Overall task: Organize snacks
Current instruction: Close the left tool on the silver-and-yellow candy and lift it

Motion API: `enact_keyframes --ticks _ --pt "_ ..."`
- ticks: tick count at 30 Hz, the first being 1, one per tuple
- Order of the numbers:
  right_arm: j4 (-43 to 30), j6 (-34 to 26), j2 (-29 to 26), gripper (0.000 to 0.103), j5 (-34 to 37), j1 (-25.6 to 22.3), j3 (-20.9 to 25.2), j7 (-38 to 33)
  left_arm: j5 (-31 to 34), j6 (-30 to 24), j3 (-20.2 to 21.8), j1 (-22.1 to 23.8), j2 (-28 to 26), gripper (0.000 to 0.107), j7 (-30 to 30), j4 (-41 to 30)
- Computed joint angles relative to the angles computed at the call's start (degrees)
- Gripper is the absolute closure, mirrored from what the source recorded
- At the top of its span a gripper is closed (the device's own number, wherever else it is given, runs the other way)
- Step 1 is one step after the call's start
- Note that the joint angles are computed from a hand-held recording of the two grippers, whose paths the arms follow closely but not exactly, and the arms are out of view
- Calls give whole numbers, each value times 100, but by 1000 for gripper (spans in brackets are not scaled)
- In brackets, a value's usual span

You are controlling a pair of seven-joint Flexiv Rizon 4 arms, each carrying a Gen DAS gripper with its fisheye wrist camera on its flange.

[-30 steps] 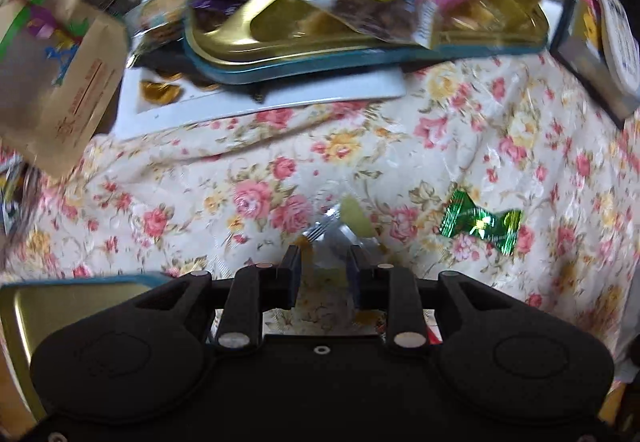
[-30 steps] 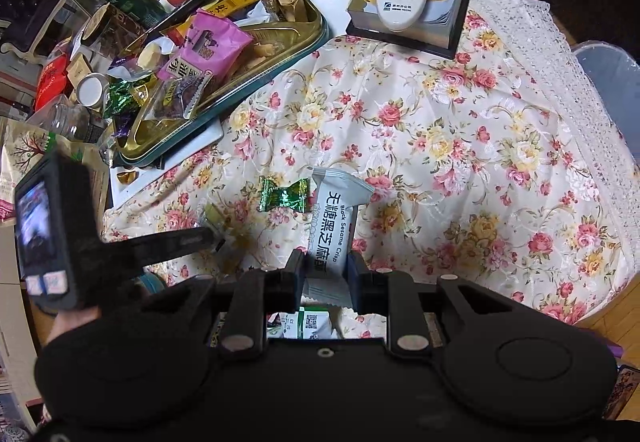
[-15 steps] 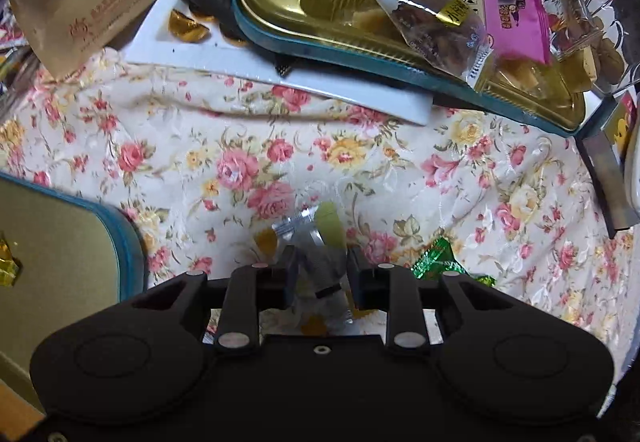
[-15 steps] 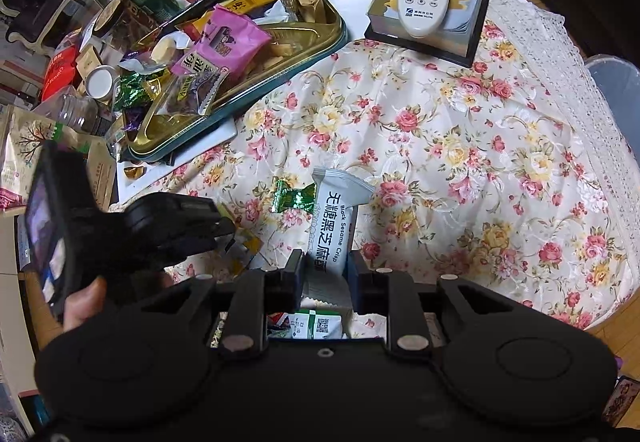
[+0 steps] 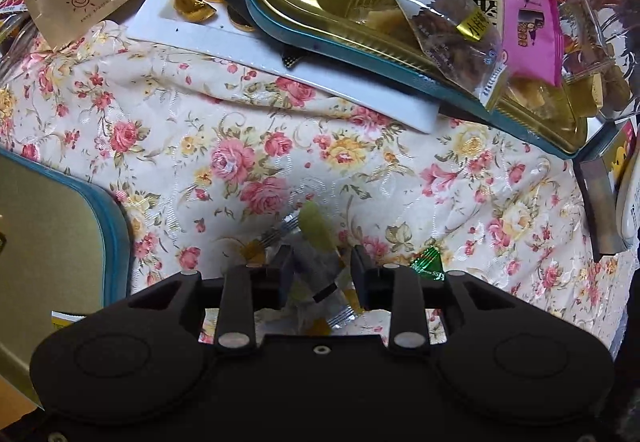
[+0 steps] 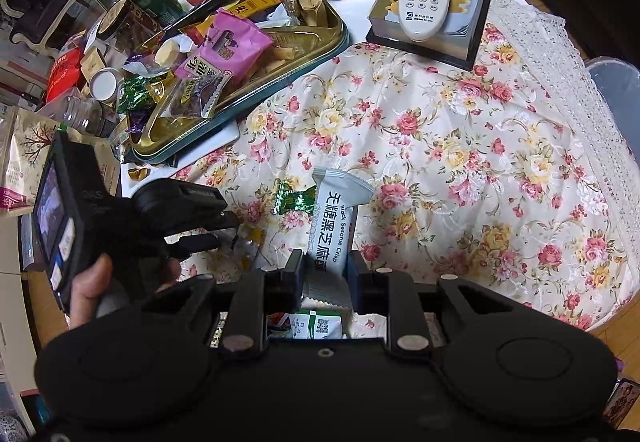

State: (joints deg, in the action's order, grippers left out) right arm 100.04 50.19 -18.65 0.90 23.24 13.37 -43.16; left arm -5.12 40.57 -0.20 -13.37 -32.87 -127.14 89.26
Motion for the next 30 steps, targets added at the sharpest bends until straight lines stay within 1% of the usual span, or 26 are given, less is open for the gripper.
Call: enact_keyframes --ticks 1,4,6,8,10,12,13,17,18,20,21,23,24,25,27,30 --pt "8 5 4 79 -9 4 -4 6 41 -47 40 1 -3 65 -25 -4" --pt "6 -9 4 79 -12 5 -11 27 22 111 31 39 30 65 -15 147" --pt "1 -4 2 79 1 -1 -4 10 1 121 19 58 41 64 11 179" --pt "8 5 5 79 -12 8 -5 13 36 171 58 15 53 64 -105 213" --pt "6 2 -3 79 -34 22 -4 8 105 142 76 -37 29 61 -177 167" --pt "0 -4 -11 79 -34 27 3 -8 265 56 87 -118 -54 60 -150 17" --pt "-3 1 -15 79 -20 22 9 -25 334 -32 84 -142 -86 59 -85 -78" --pt "8 2 -4 79 -3 15 2 -23 351 -46 3 -110 -156 54 237 -166" --pt "8 -4 -3 79 -1 14 -3 -7 276 -112 -77 -49 -197 54 458 -206" --pt "8 1 -4 79 19 1 3 -25 309 -422 -157 -36 -333 53 970 -450" --pt "12 2 0 79 24 -2 4 -29 377 -436 -141 -78 -344 53 1126 -495" --pt "29 23 13 79 10 1 -1 -24 390 -627 -152 -98 -358 54 1434 -579" --pt "38 30 19 79 -1 3 -7 -14 361 -706 -154 -102 -346 55 1525 -603" --pt "47 39 27 79 -5 2 -10 -4 311 -659 -149 -97 -292 56 1559 -552" --pt "58 70 40 79 8 -11 -10 -1 281 -424 -59 -113 -153 56 1428 -396" --pt "58 98 46 79 11 -16 -9 8 305 -103 139 -164 17 56 829 -184"
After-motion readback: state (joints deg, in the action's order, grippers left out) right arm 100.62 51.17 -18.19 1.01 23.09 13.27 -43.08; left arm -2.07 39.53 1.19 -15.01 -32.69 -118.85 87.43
